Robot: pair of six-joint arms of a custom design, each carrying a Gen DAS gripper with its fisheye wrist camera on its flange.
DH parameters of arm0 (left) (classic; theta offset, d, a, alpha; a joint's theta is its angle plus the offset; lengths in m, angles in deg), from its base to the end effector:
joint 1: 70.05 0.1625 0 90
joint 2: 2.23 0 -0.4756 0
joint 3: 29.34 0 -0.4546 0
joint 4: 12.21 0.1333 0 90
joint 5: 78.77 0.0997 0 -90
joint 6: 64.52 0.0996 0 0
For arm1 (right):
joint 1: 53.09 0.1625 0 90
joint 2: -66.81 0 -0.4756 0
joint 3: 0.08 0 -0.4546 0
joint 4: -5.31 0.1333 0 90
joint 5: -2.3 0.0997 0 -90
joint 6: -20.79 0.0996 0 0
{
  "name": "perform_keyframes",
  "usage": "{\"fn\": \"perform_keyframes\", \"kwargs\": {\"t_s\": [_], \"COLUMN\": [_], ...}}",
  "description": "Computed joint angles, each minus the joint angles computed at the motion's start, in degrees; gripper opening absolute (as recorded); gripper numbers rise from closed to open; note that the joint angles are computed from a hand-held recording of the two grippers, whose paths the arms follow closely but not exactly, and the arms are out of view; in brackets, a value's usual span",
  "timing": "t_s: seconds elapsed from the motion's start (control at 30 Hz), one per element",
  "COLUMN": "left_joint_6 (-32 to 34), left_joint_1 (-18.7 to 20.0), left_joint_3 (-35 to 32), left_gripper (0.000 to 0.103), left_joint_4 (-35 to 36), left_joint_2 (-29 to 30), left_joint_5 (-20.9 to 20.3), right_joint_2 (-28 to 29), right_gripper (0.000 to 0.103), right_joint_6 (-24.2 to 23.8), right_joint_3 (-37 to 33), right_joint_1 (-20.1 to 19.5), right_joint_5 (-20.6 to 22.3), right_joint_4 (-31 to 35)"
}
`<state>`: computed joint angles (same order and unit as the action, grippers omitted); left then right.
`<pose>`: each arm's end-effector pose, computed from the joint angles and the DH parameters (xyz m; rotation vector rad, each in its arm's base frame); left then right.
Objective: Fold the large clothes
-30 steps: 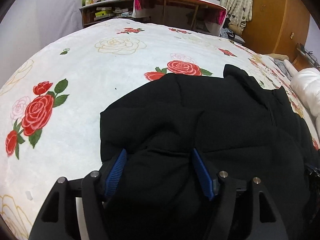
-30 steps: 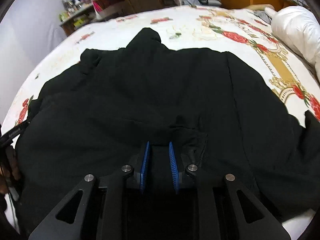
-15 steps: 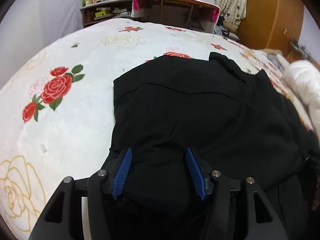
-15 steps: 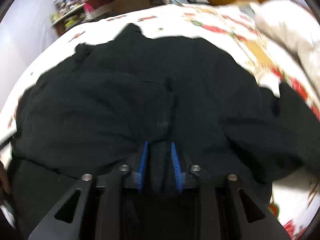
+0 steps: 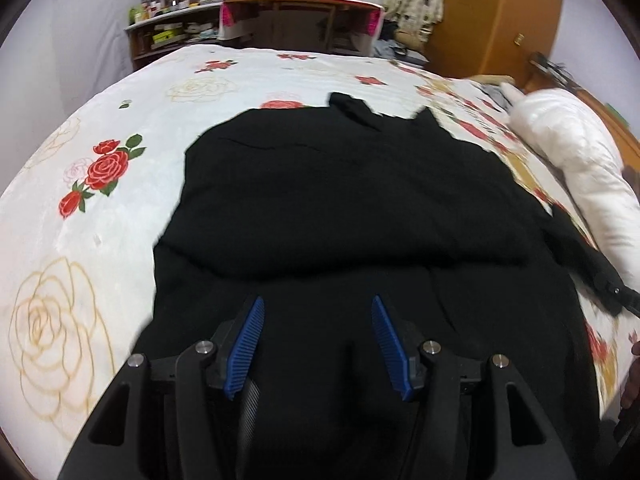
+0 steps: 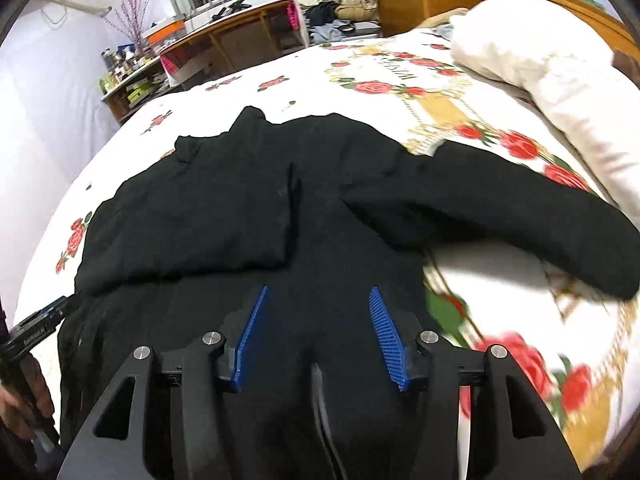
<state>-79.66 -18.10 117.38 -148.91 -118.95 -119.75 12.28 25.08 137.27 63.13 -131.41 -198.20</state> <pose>-0.0171 -0.3601 0.3261 0.3166 2.3646 -0.7983 0.2590 -0.3799 0.0878 0.1970 -2.4042 0.8878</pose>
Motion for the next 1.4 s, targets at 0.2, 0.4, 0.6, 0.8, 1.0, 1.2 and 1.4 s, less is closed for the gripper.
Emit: {"fn": "perform_keyframes", "kwargs": {"t_s": [0.2,0.4,0.6,0.8,1.0,1.2,1.4], "left_joint_6": [-9.8,-13.3,-11.4,-7.6,-4.0,1.7,5.6], "left_joint_1": [-9.3,-14.4,-16.6,-16.5,-15.0,-11.5,-8.3], "left_joint_3": [1.3,0.8,0.2,-0.4,-1.4,-3.6,-5.3], "left_gripper": [0.058,0.058,0.058,0.058,0.058,0.058,0.058], "left_joint_4": [15.0,18.5,13.9,6.8,0.2,-8.2,-14.6], "left_joint_2": [-7.8,-7.6,-2.6,3.8,10.0,17.0,22.3], "left_joint_5": [0.2,0.5,0.2,-0.7,-0.6,-0.9,-1.7], "right_joint_2": [-4.9,-8.7,-12.3,-15.7,-19.3,-22.6,-23.0], "right_gripper": [0.053,0.053,0.053,0.070,0.070,0.070,0.070], "right_joint_6": [4.4,6.2,6.8,5.8,3.9,3.9,6.0], "right_joint_3": [6.1,10.1,13.3,16.0,17.2,17.7,17.4], "right_joint_1": [1.9,1.7,-1.6,-8.5,-16.2,-25.0,-34.6], "right_joint_5": [-2.1,-3.2,-2.1,1.5,5.7,10.9,17.7], "right_joint_4": [-1.1,-3.2,-7.2,-12.4,-15.2,-17.6,-19.1]}}
